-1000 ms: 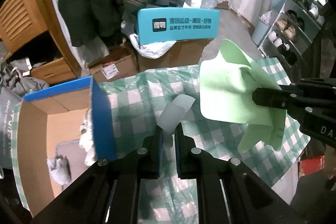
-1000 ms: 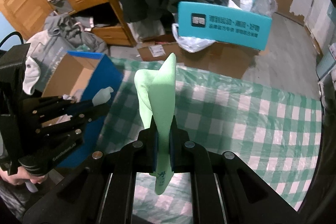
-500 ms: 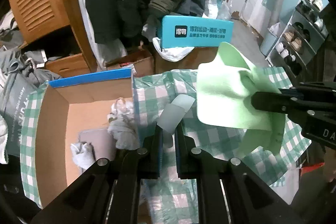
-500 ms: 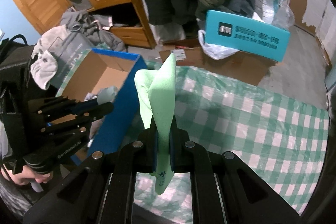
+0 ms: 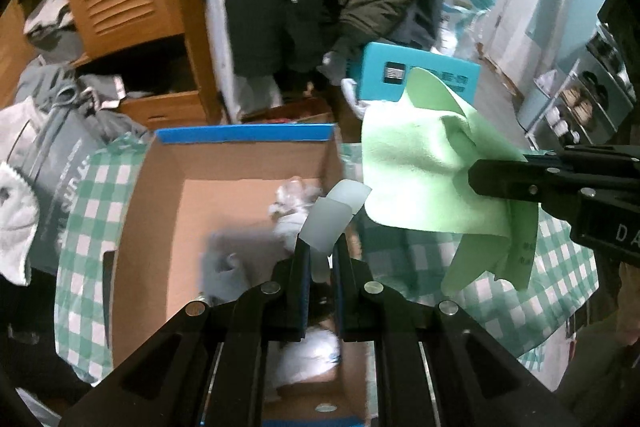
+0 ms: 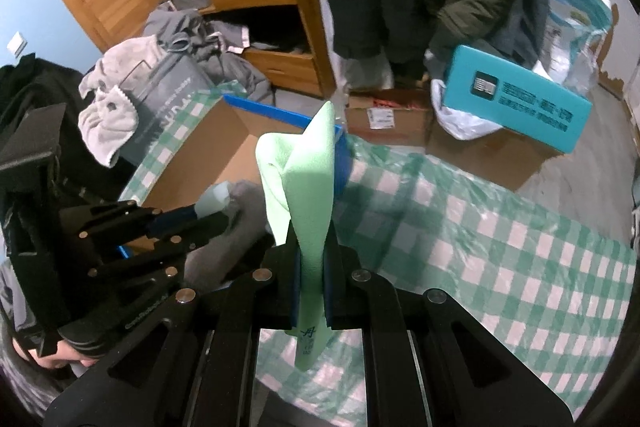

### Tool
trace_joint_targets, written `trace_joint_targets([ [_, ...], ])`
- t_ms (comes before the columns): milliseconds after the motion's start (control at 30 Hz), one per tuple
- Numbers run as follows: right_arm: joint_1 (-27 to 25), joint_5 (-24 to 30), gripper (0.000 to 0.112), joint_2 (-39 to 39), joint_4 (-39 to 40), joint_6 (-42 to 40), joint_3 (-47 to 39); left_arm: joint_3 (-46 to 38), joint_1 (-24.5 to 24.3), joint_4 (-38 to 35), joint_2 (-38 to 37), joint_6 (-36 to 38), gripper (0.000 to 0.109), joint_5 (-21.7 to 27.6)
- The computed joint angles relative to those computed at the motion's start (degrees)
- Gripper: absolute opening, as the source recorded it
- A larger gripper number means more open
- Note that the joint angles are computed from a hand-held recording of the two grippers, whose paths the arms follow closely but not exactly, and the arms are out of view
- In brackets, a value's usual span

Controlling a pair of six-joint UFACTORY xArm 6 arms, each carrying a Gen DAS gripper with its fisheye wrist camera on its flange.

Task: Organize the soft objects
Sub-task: 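Carry the green cloth and white tube over the box with both grippers, then open both grippers to drop the green cloth and white tube into the box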

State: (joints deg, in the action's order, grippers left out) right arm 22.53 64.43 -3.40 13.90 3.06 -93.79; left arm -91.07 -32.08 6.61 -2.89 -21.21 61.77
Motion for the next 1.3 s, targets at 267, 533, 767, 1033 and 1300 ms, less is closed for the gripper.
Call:
trace_joint_targets([
  [267,3.29,1.9,0.008,6.54,-0.84,1.73,-7.65,6.41,4.25,-0.81,-4.54,0.03,0.01,-0.93],
  [533,6.22,4.31,0.008,13.02,-1.28,3.29,-14.16,9.26,6.71,-1.16,-6.08,-0.08,0.011,-0.41],
  [767,7.8,6.09,0.008,16.44,-2.22,3.77,-16.67,10.5,7.83,-1.22,-6.4,-0.76,0.014,0.58],
  [1033,8.2,6.44,0.017,17.54,-2.81,3.01,-17.22,10.29,7.81,-0.34,-6.68,-1.65,0.027,1.36],
  [1300,7.69,5.12,0.035,14.72,-2.28,3.03,-14.71,9.89,7.1,0.05,-7.86,-2.83,0.049,2.06],
])
